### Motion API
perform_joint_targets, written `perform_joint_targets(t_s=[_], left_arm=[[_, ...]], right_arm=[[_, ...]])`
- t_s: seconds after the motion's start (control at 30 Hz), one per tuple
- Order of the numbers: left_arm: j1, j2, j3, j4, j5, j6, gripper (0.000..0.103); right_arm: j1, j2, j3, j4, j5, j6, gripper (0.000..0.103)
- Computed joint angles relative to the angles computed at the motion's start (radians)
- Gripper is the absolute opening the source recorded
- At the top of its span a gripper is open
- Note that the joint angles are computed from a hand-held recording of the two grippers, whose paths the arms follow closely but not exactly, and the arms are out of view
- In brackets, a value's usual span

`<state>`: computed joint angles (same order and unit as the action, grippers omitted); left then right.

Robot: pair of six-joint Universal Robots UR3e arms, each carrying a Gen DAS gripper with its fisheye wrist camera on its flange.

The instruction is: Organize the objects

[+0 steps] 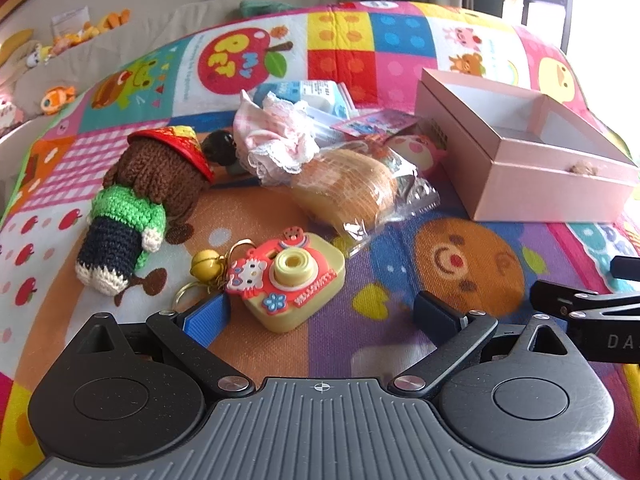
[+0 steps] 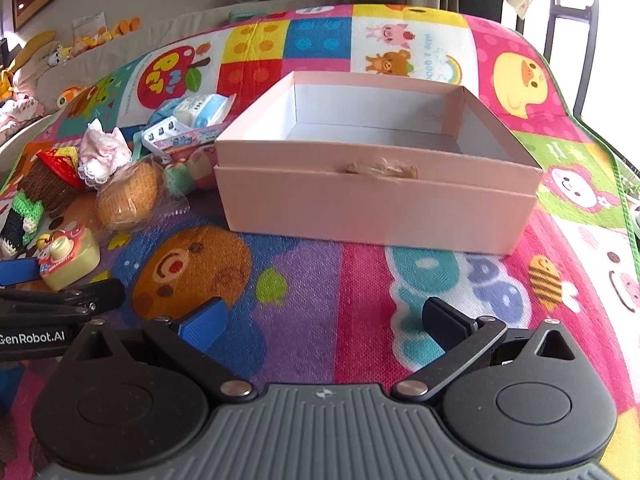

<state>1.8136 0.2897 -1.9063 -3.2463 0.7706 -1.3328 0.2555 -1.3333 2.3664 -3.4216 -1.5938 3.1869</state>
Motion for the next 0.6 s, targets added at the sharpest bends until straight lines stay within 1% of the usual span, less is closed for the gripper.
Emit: perform_joint_targets(t_s=[0.07, 0.1, 0.17, 0.27, 0.37, 0.6], left_arm=[[-0.013, -0.002, -0.020, 0.024, 0.004, 0.001, 0.101], [-0.024, 0.003, -0.035, 0.042, 0.002, -0.005, 0.101], [-0.033, 0.006, -0.045, 0.057, -0.001, -0.012, 0.101], [-0.049, 0.017, -0.066, 0.079, -0.011, -0.030, 0.101], [-0.064, 0.027, -0.082, 0.097, -0.021, -0.050, 0.101], [-0.071, 0.025, -0.095, 0.108, -0.027, -0.053, 0.101]], right_arm=[[0.016, -0.034, 0.019, 0.030, -0.021, 0.011, 0.103], [0.020, -0.044, 0.038, 0.022, -0.026, 0.008, 0.103], [0.012, -0.070, 0.089, -0.009, -0.011, -0.007, 0.103], [-0.002, -0.105, 0.110, 0.014, 0.010, -0.026, 0.103], [-0.005, -0.107, 0.124, -0.004, 0.014, -0.024, 0.103], [-0.010, -0.109, 0.126, -0.004, 0.020, -0.023, 0.103]])
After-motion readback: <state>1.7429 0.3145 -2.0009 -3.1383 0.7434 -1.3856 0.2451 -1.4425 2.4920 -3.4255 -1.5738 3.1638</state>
